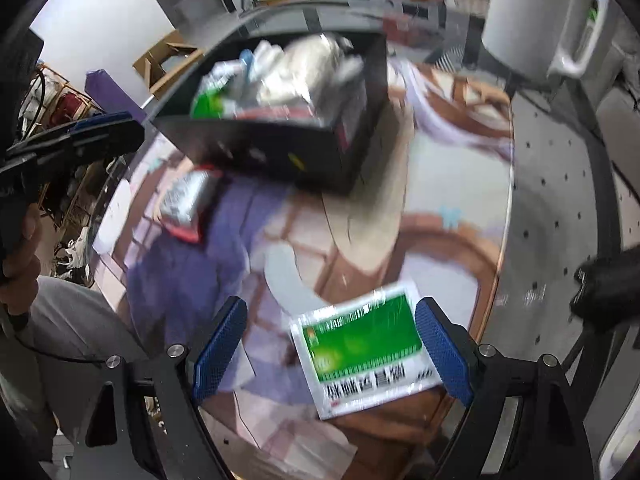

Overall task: Organize soft objects
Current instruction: 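Grasp the red-edged white packet with the left tool while the right tool grasps a green sachet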

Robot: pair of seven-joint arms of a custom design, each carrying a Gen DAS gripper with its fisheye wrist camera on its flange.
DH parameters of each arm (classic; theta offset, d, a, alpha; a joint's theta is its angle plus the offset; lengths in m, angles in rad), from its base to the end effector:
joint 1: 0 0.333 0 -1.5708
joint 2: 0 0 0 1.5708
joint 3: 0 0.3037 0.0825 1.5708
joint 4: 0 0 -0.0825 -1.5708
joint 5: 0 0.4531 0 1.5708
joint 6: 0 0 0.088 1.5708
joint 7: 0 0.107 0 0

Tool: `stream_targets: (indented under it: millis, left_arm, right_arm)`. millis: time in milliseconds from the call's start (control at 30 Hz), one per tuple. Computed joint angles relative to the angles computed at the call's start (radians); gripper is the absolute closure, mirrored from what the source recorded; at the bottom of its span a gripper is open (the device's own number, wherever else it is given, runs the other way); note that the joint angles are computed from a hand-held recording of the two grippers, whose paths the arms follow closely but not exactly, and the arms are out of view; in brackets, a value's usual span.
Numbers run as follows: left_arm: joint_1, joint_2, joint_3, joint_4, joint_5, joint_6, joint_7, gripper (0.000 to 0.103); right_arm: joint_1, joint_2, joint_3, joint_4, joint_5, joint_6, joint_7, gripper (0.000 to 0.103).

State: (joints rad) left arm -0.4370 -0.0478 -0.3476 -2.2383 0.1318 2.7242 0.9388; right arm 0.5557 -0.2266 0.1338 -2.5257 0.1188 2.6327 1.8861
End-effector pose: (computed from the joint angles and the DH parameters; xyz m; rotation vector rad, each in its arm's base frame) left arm 0.4311 -0.4384 0.3948 -1.7653 2.3027 -0.7727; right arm 0.4067 0.3293 0.3341 -2.2455 1.6877 -0.0713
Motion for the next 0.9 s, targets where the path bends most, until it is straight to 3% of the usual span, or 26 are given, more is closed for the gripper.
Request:
stream_targets:
  millis: [167,267,433,533,633,733,833,900]
  left_arm:
    - [-0.005,0.05,0.009,0.018,-0.074,-0.05,0.023,0.025]
    - [-0.013,0.079,0.014,0.039,-0.05,-0.069,0.001,0.024]
    - [-0.034,0.108,0.019,0.067,-0.006,-0.086,-0.013,0.025]
    - [-0.043,0.117,0.023,0.08,0.028,-0.1,-0.027,0.025]
    - [-0.045,0.117,0.026,0.08,0.026,-0.101,-0.027,0.025]
    - [-0.046,0.113,0.028,0.078,0.028,-0.101,-0.029,0.025]
    - [-0.043,0.106,0.028,0.07,0.028,-0.097,-0.029,0.024]
    - [-0.043,0.106,0.027,0.069,0.027,-0.097,-0.023,0.024]
  right_arm:
    - [0.013,-0.016,-0.022,-0.03,0.072,-0.061,-0.04,0.015]
    - [-0.002,-0.007,-0.009,-0.024,0.036,-0.117,-0.035,0.014]
    - [0.005,0.012,-0.006,-0.021,0.064,-0.082,-0.061,0.002]
    - [0.008,0.04,0.011,0.004,0.035,-0.07,-0.067,0.002]
    - [0.031,0.064,0.001,0.023,0.122,-0.032,-0.135,0.002]
    - [0.056,0.07,-0.023,0.027,0.303,-0.004,-0.258,0.002]
    - [0.021,0.037,0.007,0.018,0.206,-0.037,-0.185,0.002]
    - [0.031,0.007,-0.003,0.014,0.201,-0.111,-0.224,0.002]
